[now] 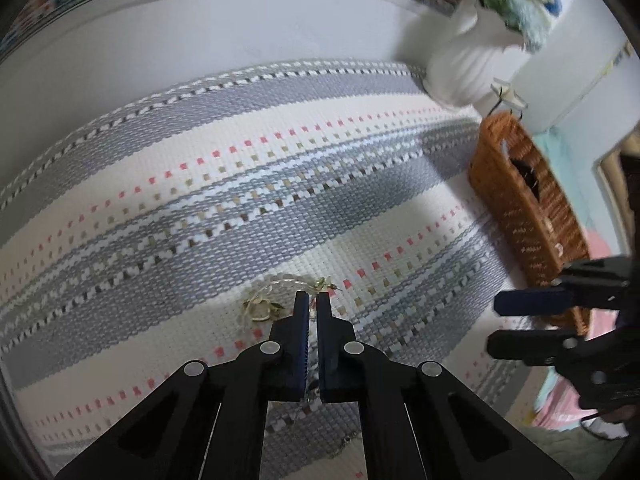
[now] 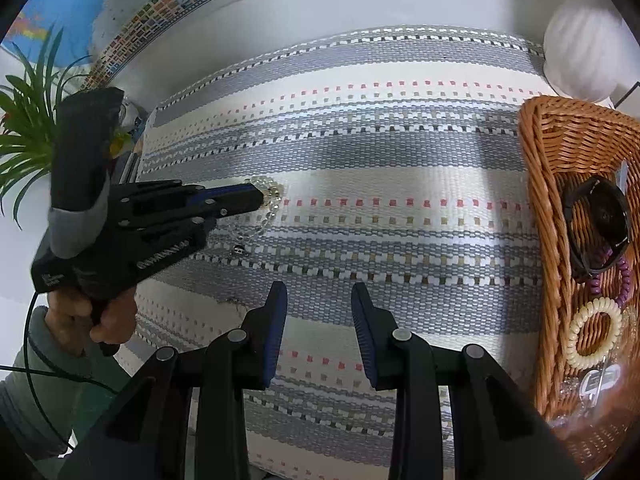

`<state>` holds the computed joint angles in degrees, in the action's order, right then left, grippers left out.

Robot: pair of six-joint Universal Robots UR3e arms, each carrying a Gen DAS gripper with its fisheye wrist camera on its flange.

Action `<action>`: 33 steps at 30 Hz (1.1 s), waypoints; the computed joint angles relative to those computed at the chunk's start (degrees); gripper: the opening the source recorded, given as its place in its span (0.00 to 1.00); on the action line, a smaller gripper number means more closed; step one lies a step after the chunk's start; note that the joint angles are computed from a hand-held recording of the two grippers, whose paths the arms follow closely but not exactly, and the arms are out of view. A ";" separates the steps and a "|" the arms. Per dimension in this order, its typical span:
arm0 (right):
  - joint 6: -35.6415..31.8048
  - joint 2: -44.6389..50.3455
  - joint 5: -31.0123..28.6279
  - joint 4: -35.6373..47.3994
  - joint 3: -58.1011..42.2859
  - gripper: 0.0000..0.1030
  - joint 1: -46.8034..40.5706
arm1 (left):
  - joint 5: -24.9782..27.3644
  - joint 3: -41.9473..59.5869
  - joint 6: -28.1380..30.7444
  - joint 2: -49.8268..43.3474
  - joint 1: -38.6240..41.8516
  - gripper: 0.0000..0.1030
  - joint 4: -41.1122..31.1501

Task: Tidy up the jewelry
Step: 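Lift the small gold earring with the left tool off the mat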

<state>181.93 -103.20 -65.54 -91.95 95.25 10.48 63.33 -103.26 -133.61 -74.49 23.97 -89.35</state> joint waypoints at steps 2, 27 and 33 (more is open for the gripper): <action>0.47 0.56 0.42 -0.71 0.00 0.35 0.75 | -1.78 0.85 1.26 0.76 2.48 0.03 -2.98; 5.45 -2.11 1.49 -3.36 4.07 0.35 0.10 | 4.67 -1.99 -8.80 -5.77 -10.53 0.15 12.57; 5.24 -2.83 1.33 -3.26 4.34 0.35 -0.32 | -0.56 -2.05 -5.07 -1.78 -4.72 0.14 7.12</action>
<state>187.17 -106.03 -64.21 -95.22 99.59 10.16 62.77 -105.31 -138.68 -76.27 19.25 -82.23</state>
